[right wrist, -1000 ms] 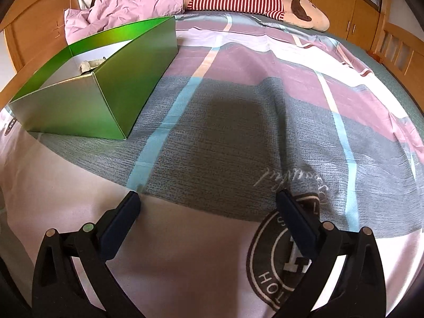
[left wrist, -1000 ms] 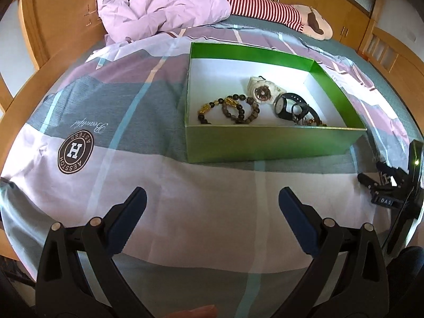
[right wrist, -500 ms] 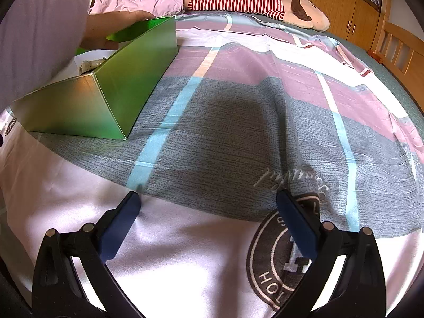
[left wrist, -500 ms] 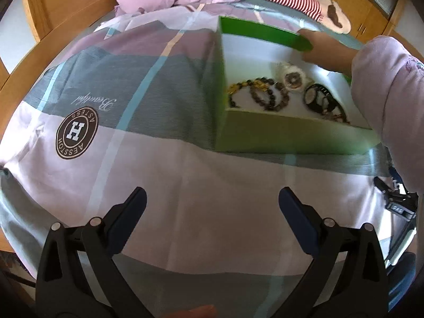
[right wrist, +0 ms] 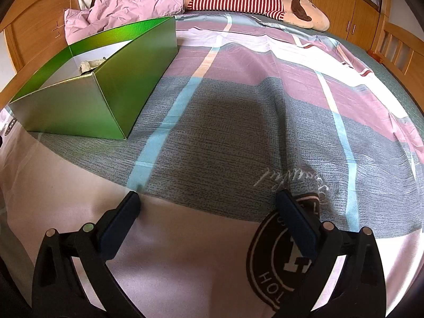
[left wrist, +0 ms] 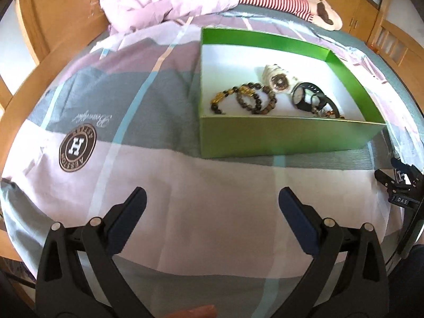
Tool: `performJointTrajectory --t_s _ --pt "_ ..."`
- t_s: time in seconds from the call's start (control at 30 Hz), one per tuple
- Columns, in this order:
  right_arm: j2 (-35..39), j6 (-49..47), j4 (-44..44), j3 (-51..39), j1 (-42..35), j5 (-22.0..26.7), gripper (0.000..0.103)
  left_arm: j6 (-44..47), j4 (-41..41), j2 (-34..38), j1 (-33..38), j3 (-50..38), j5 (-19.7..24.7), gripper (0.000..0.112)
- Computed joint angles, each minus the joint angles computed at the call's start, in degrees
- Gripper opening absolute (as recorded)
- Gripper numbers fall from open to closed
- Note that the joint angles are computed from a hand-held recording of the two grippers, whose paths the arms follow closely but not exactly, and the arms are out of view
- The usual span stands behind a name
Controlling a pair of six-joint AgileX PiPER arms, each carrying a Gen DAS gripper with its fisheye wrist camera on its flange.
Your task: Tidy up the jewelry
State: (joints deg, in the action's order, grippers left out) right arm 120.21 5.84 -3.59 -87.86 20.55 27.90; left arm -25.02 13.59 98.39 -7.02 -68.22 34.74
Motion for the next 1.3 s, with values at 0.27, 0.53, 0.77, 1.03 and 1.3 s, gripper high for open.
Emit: performJointTrajectory --t_s 0.27,0.53,0.77,1.03,1.3 --pt "0.2 2.0 -1.5 -0.5 0.4 0.6 0.1 -8.3 8.2 0.9 -5.2 -0.1 -1.3 0.099" --pt "-2.2 25.9 -27.4 -5.3 8.4 12.1 0.1 -15.9 16.4 1.5 -10.1 -2.2 1.6 0.099" --pt "-0.7 38.1 -40.4 -24.9 20.0 29.0 0.1 -10.9 16.7 5.4 -11.9 -17.0 8.1 0.099" --pt "4.4 35.7 -32.3 -33.3 20.1 29.2 0.1 -15.6 22.7 6.6 -12.3 -21.5 10.2 0.099" --pt "5.7 36.0 -34.2 -35.5 21.6 30.6 0.1 -15.8 20.4 4.8 -10.7 -18.7 8.9 0.099"
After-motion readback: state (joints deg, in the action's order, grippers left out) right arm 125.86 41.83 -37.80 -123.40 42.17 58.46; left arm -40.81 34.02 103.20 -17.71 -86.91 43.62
